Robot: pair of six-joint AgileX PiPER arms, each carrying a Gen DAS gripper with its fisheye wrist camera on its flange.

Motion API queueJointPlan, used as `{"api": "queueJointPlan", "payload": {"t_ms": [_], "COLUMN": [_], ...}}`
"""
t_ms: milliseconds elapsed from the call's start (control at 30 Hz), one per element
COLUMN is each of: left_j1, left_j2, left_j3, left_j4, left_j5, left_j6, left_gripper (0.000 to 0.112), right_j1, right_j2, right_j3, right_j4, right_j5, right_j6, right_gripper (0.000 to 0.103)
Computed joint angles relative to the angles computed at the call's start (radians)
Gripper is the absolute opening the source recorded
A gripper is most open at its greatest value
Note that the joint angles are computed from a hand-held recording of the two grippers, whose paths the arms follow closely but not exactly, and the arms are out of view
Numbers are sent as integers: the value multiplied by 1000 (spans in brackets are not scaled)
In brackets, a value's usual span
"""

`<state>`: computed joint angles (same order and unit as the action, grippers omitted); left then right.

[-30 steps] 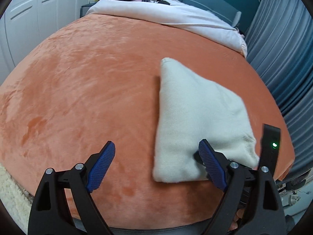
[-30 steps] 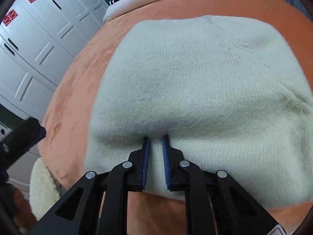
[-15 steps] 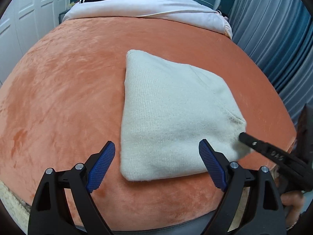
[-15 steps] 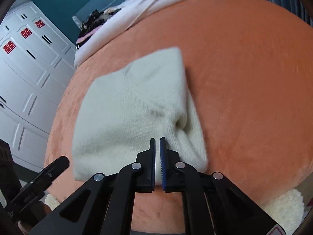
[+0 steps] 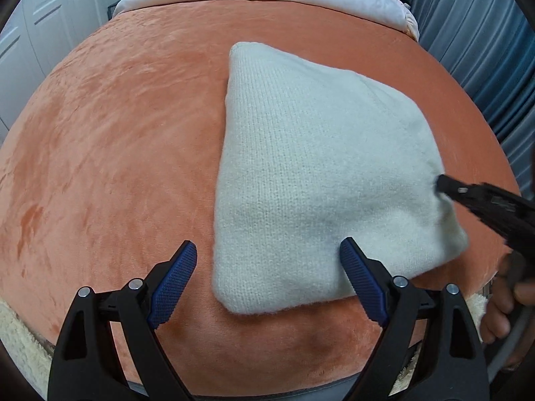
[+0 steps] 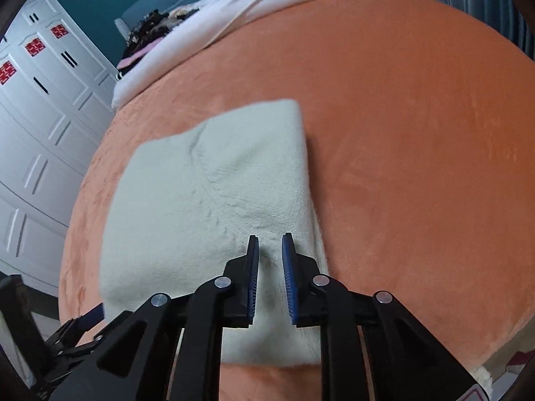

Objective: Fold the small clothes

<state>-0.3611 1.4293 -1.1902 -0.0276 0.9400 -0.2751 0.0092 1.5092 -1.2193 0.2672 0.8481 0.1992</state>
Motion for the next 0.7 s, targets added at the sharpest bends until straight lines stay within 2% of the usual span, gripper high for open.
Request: {"api": "queueJointPlan", "payload": {"t_ms": [33, 67, 133, 233, 267, 300, 367, 400, 433, 500, 533, 567, 633, 700], "left_j1": [-2, -3, -6, -3, -2, -2, -7, -11, -14, -20, -25, -28, -37, -40], "left_j2": [3, 8, 15, 23, 25, 28, 29, 28, 29, 32, 33, 30, 28, 28], "left_j3": [-3, -8, -12, -11, -13, -15, -16, -12, -11, -12, -16, -15, -14, -11], "left_j4": [1, 1, 10, 6, 3, 0, 6, 11, 16, 20, 26, 31, 53, 60], "left_j5": [3, 7, 6, 4, 5, 5, 3, -1, -2, 2, 7, 7, 7, -2], "left_j6": [-2, -1, -3, 1, -1, 0, -2, -5, -9, -16, -19, -18, -26, -28], "left_gripper": [85, 85, 85, 85, 85, 85, 85, 85, 85, 85, 85, 85, 85, 87], "right_j1": [8, 12, 17, 29, 37, 41, 33, 35, 41, 47, 55, 53, 10, -31], "right_j2": [18, 24, -16, -58, -70, -76, -91, -101, -96, -55, -52, -73, -128, -144], "right_j3": [-4, -24, -38, -68, -65, -61, -19, 17, 40, 58, 63, 69, 67, 49], "right_j4": [-4, -10, 5, -87, -129, -146, -107, -101, -101, -68, -67, -61, 48, 117], "right_j5": [-15, -4, -20, -17, -12, 9, 15, -1, -9, -16, -21, -35, -70, -70], "right_j6": [10, 13, -10, 55, 84, 95, 67, 73, 77, 50, 52, 50, -23, -78], "right_gripper": [14, 2, 1, 3, 14, 20, 52, 53, 53, 26, 20, 18, 16, 16]}}
